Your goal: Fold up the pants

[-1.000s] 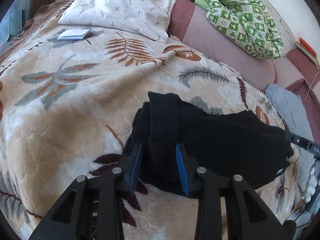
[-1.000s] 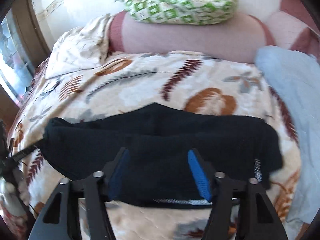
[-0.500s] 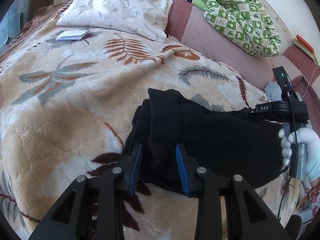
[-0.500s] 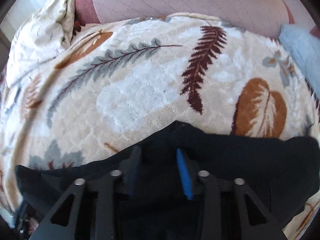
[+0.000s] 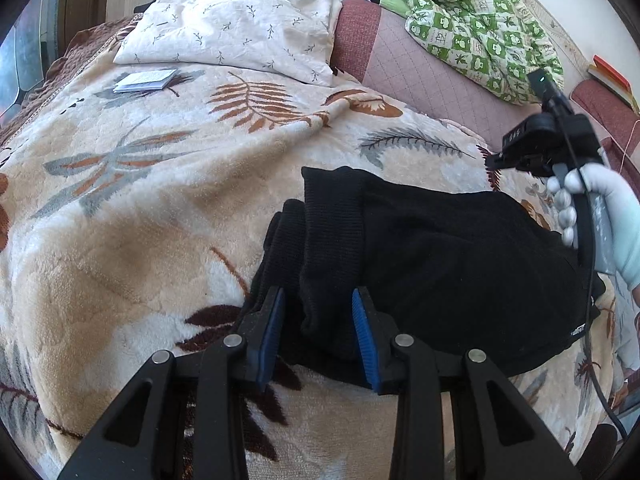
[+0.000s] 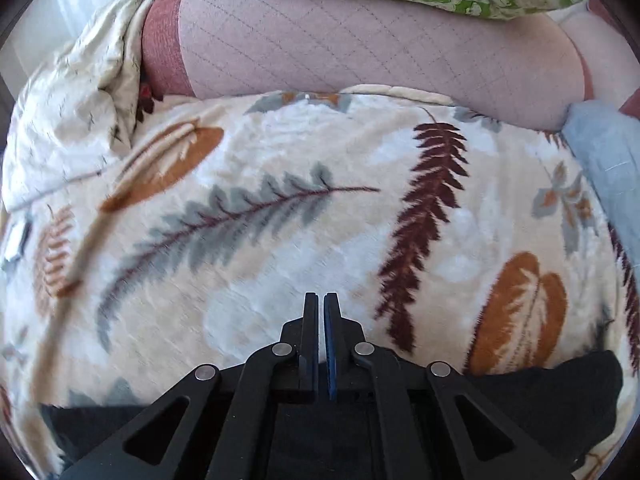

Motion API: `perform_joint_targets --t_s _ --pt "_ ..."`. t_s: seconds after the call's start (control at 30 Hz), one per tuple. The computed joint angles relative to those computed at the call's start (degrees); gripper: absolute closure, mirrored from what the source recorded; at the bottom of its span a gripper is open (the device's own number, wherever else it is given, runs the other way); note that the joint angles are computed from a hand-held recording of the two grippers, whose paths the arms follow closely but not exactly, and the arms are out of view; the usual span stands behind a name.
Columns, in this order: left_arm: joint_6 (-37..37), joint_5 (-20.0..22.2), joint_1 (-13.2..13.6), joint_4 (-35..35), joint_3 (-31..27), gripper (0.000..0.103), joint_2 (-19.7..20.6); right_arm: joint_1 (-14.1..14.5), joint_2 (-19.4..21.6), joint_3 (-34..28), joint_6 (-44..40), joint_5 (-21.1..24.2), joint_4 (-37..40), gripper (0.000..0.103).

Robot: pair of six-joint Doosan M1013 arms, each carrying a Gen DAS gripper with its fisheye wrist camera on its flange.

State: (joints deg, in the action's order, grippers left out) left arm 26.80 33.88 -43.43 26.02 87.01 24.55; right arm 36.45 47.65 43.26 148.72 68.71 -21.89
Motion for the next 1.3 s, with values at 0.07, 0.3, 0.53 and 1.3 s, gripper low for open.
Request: perform_joint_targets --t_s 0.07,0.3,0.53,1.3 --pt "0.08 -0.20 0.04 -0.25 0.10 0.068 -0.11 0.19 -1.84 2.02 1.62 -3.07 -1.22 0.098" --pt "-0.72 -2.55 0.72 -3.05 1.84 0.068 -1.86 3.25 -11.50 16.07 5.63 -4.32 -9.16 0.042" --pt "-10.65 -2.70 0.72 4.22 3.57 0.065 -3.36 7.63 -18.02 30.46 8.92 -5.25 -7.93 0.058" --pt "-34.54 -5.61 4.61 12.65 10.60 0.059 -8.79 10.18 2.96 -6.82 -18.02 -5.87 13.36 0.046"
